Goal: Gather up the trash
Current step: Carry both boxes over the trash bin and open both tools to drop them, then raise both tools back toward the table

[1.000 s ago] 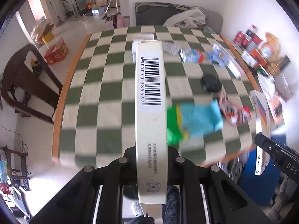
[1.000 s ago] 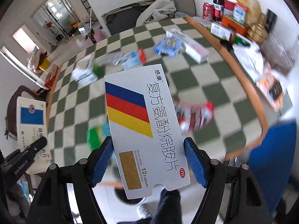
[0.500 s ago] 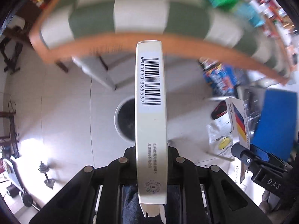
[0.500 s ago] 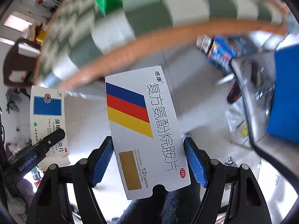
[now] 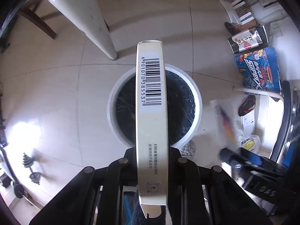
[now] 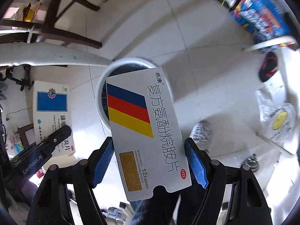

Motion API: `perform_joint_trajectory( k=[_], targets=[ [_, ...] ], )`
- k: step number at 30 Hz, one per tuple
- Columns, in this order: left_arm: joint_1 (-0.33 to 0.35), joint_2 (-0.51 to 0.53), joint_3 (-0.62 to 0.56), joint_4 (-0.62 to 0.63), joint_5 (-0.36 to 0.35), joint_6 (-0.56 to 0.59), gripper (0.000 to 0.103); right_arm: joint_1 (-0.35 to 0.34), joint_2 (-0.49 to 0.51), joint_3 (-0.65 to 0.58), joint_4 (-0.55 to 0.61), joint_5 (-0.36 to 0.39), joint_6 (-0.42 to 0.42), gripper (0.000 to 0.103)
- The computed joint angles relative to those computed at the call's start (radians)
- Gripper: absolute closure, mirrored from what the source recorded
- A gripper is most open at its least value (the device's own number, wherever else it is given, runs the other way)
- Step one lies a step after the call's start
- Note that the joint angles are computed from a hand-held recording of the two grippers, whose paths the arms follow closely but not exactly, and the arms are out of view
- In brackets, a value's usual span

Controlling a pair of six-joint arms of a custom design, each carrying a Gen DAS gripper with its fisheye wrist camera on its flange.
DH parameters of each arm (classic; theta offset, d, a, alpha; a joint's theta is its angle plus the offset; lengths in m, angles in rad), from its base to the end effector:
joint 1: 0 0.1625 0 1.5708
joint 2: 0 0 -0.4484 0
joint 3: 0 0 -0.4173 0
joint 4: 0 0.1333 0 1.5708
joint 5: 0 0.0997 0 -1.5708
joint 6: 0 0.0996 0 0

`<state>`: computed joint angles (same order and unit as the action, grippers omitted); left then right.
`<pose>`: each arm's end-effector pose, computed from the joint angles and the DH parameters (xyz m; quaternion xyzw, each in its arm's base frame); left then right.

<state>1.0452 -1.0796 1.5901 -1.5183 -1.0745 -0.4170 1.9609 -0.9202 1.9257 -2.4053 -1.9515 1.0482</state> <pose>-0.1513 -0.6211 0.2267 0.1187 0.9261 0.1328 0.3325 0.3087 -0.4976 0.0588 -0.3009 -0.9311 0.0611 0.1971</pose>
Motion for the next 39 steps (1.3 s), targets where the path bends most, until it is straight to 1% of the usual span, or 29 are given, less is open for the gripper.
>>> perform_joint_trajectory(
  k=[3,5,6,7,8,9,10,11,12,14,16,20,25,28,34,39],
  targets=[
    [0.034,0.012,0.006,-0.029,-0.009,0.023,0.084,-0.063,0.067,0.019,-0.113,0.042,-0.080,0.025],
    [0.056,0.021,0.002,-0.045,-0.028,0.014,0.062,-0.092,0.102,0.020,-0.156,0.057,-0.116,0.024],
    [0.062,0.021,0.002,-0.050,-0.026,0.012,0.039,-0.109,0.122,0.019,-0.176,0.075,-0.135,0.024],
    [0.064,0.013,0.010,-0.066,-0.014,0.014,0.024,-0.122,0.135,0.024,-0.203,0.089,-0.148,0.017],
    [0.060,0.005,0.021,-0.082,0.010,0.018,0.020,-0.128,0.145,0.024,-0.209,0.092,-0.154,0.011],
    [0.057,-0.002,0.029,-0.086,0.032,0.019,0.015,-0.130,0.154,0.019,-0.203,0.082,-0.153,0.001],
    [0.053,-0.012,0.036,-0.085,0.054,0.014,0.012,-0.128,0.159,0.012,-0.196,0.073,-0.152,0.000],
    [0.053,-0.018,0.038,-0.083,0.065,0.011,0.003,-0.125,0.163,0.006,-0.176,0.047,-0.149,0.000],
    [0.049,-0.026,0.043,-0.073,0.084,0.005,0.000,-0.117,0.167,-0.005,-0.146,0.021,-0.142,0.000],
    [0.039,-0.046,0.055,-0.047,0.128,-0.003,0.000,-0.092,0.170,-0.040,-0.066,-0.037,-0.121,0.000],
    [0.021,-0.060,0.068,-0.014,0.175,-0.021,0.000,-0.064,0.181,-0.077,0.029,-0.114,-0.095,0.000],
    [-0.003,-0.103,0.070,0.051,0.192,-0.052,0.000,-0.020,0.185,-0.127,0.143,-0.172,-0.055,0.000],
    [-0.047,-0.146,0.045,0.120,0.165,-0.087,0.000,0.033,0.157,-0.154,0.219,-0.196,-0.009,0.000],
    [-0.080,-0.165,0.004,0.181,0.140,-0.118,0.000,0.073,0.129,-0.178,0.275,-0.192,0.030,0.000],
    [-0.154,-0.182,-0.084,0.289,0.099,-0.155,0.000,0.168,0.067,-0.260,0.440,-0.186,0.110,0.000],
    [-0.218,-0.186,-0.190,0.404,0.065,-0.186,0.000,0.244,0.036,-0.355,0.578,-0.174,0.174,0.000]
  ],
)
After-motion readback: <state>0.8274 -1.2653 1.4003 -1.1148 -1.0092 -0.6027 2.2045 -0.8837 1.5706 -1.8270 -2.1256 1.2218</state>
